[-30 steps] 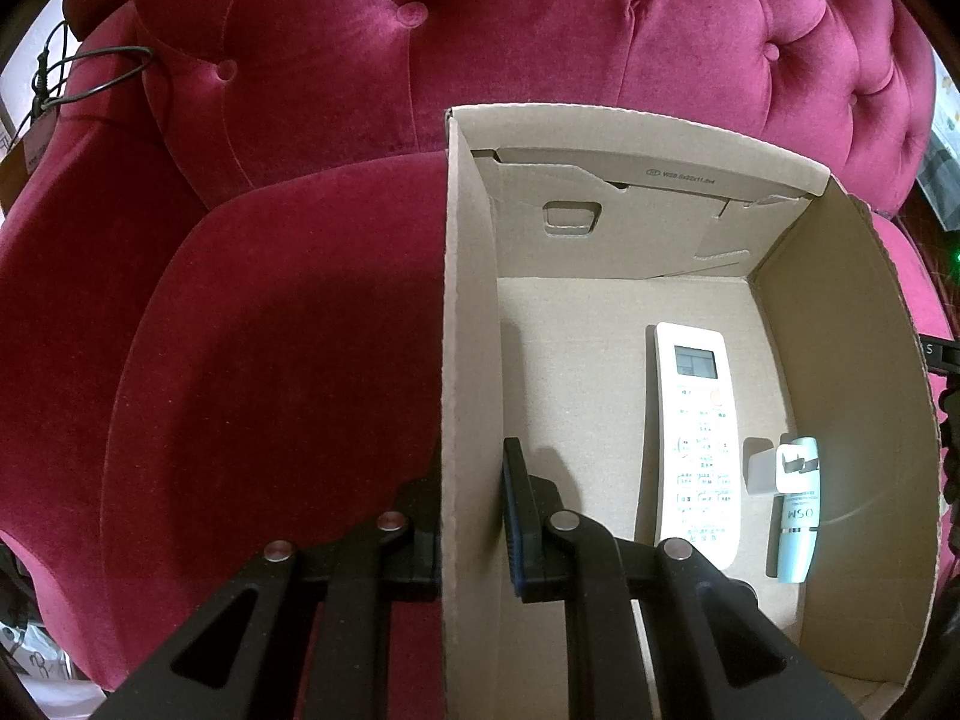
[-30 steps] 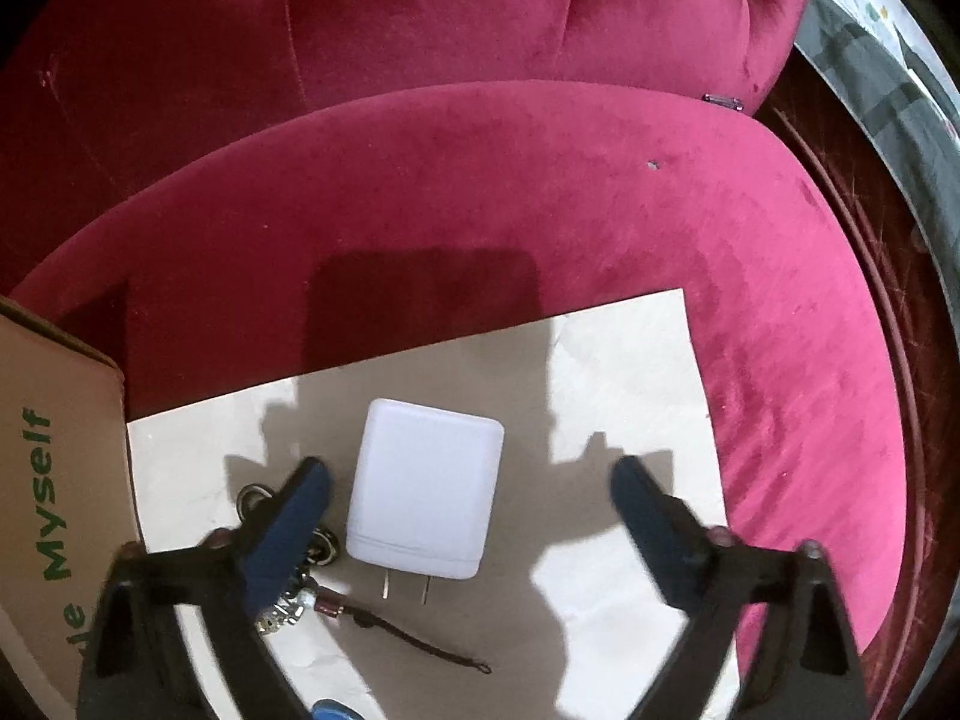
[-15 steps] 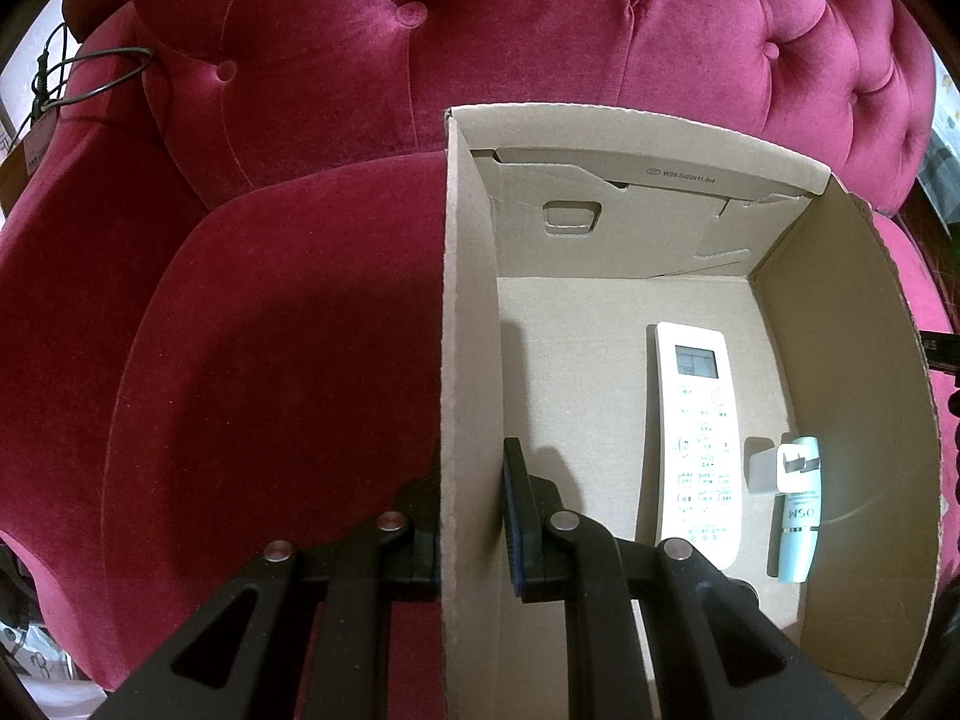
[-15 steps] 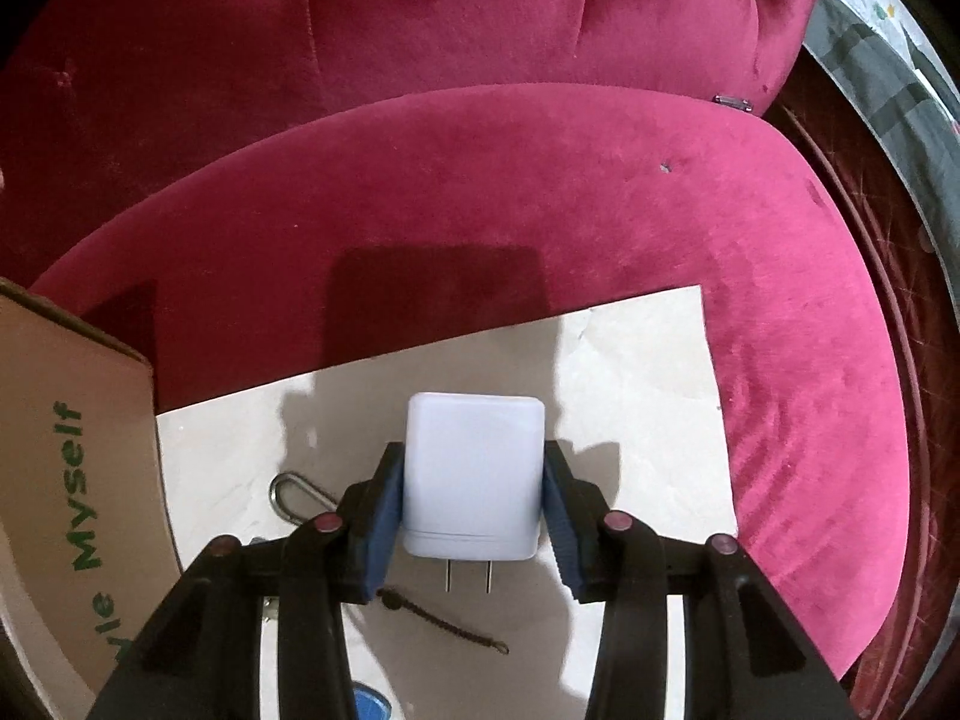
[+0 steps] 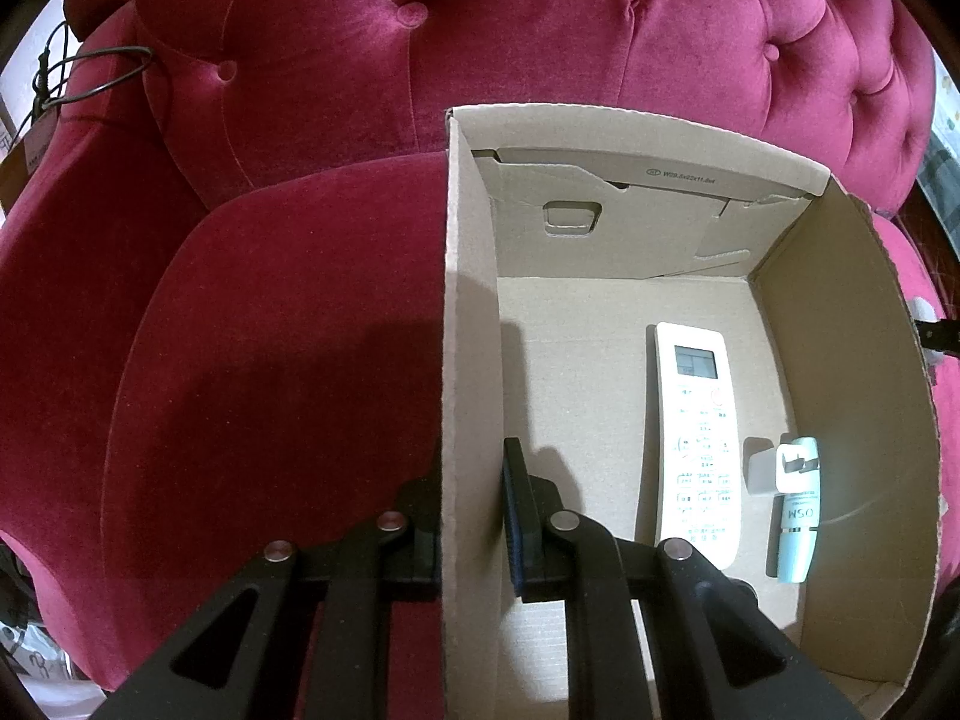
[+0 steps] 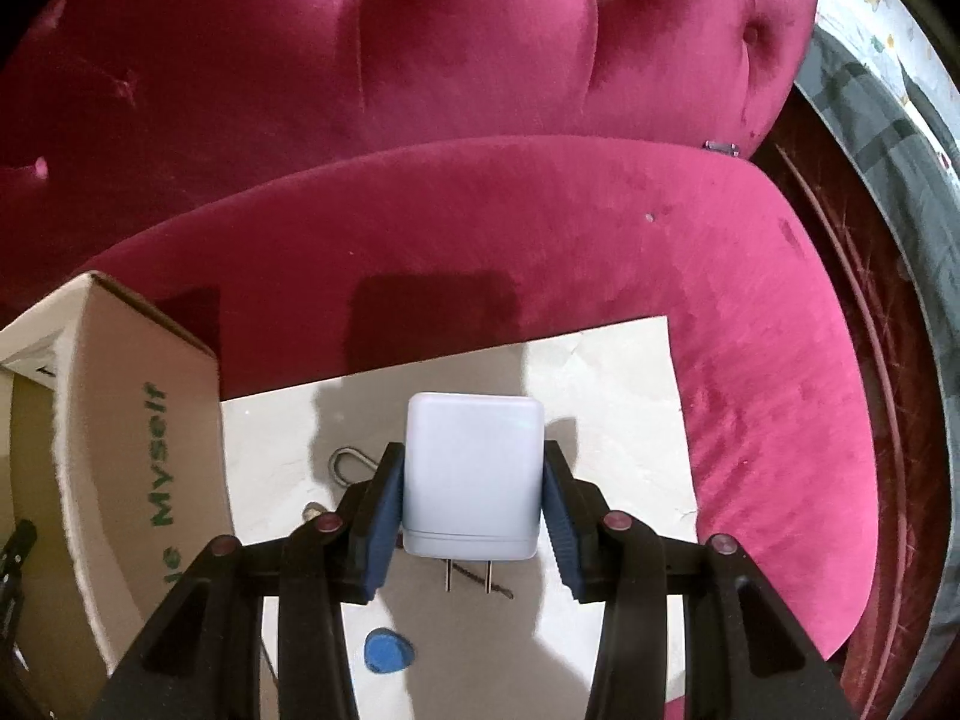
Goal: Organize rigid objects
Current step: 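Lift the charger with the right gripper and carry it over the box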
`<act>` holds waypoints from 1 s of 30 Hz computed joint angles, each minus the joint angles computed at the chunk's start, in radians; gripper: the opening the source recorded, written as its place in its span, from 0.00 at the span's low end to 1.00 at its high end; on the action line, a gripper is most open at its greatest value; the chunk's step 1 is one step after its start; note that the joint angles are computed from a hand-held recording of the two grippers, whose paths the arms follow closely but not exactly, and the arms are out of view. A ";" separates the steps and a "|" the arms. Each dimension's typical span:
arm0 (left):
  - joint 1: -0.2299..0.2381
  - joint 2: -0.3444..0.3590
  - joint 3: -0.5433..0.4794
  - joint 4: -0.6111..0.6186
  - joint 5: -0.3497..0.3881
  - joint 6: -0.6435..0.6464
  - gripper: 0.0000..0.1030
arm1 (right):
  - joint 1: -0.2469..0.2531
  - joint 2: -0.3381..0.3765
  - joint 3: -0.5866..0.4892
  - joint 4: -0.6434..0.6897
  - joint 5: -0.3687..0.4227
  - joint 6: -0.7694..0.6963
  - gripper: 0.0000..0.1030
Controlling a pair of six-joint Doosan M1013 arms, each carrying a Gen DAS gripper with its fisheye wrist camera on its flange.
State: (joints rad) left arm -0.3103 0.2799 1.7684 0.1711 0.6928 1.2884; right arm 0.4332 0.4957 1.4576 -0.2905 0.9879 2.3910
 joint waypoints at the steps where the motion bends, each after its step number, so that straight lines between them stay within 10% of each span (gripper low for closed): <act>1: 0.000 0.000 0.000 0.000 0.000 0.000 0.15 | 0.002 -0.002 -0.002 -0.001 0.003 0.000 0.45; 30: 0.003 -0.001 -0.001 -0.010 -0.001 0.010 0.15 | 0.088 -0.025 -0.082 -0.015 0.055 -0.046 0.45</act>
State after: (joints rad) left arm -0.3073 0.2793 1.7678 0.1609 0.6920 1.2980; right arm 0.5210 0.4705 1.3755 -0.3053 1.0426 2.3449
